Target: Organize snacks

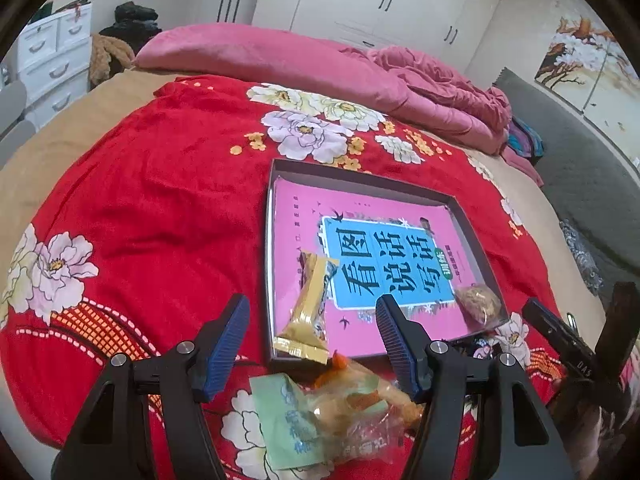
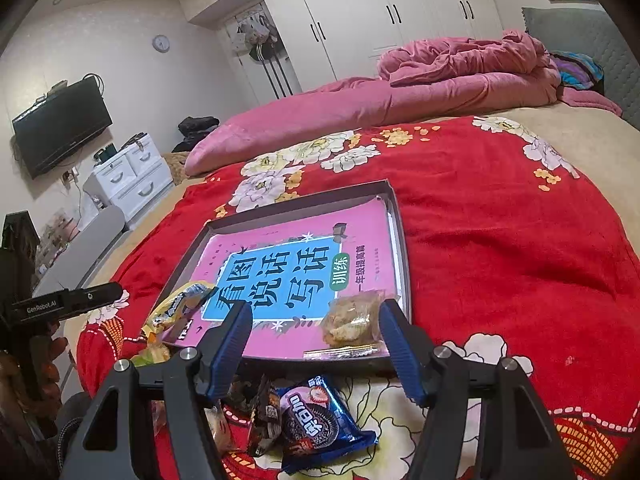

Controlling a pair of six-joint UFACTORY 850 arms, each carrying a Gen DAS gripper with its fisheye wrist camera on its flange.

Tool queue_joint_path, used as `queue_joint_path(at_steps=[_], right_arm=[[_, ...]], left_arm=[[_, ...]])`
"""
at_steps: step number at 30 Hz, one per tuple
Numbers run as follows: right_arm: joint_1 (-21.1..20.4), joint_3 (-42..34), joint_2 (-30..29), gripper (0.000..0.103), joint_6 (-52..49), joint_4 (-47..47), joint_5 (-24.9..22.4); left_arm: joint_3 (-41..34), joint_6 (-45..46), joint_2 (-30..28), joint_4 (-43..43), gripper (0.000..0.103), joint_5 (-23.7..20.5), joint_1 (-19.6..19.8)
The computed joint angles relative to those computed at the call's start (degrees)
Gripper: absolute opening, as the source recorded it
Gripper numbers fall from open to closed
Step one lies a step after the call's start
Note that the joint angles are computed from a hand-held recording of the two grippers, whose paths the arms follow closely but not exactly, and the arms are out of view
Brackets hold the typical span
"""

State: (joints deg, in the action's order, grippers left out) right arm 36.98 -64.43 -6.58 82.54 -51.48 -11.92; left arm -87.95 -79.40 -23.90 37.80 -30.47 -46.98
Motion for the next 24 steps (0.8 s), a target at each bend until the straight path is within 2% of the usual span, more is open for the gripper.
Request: queue_joint_path(at_steps=[13,24], right_arm=[[0.8,1.1,1.2,0.066,0.8,-1.2,-0.5],[1.9,1.5,1.7,0.066,-0.7,-0.4,-1.4]], left_arm=[[2.4,-0.5,1.6,-0.3,0.067,0.4,-0.3],[4.4,2.3,2.8,-5.4,0.067,1.9,-0.2]])
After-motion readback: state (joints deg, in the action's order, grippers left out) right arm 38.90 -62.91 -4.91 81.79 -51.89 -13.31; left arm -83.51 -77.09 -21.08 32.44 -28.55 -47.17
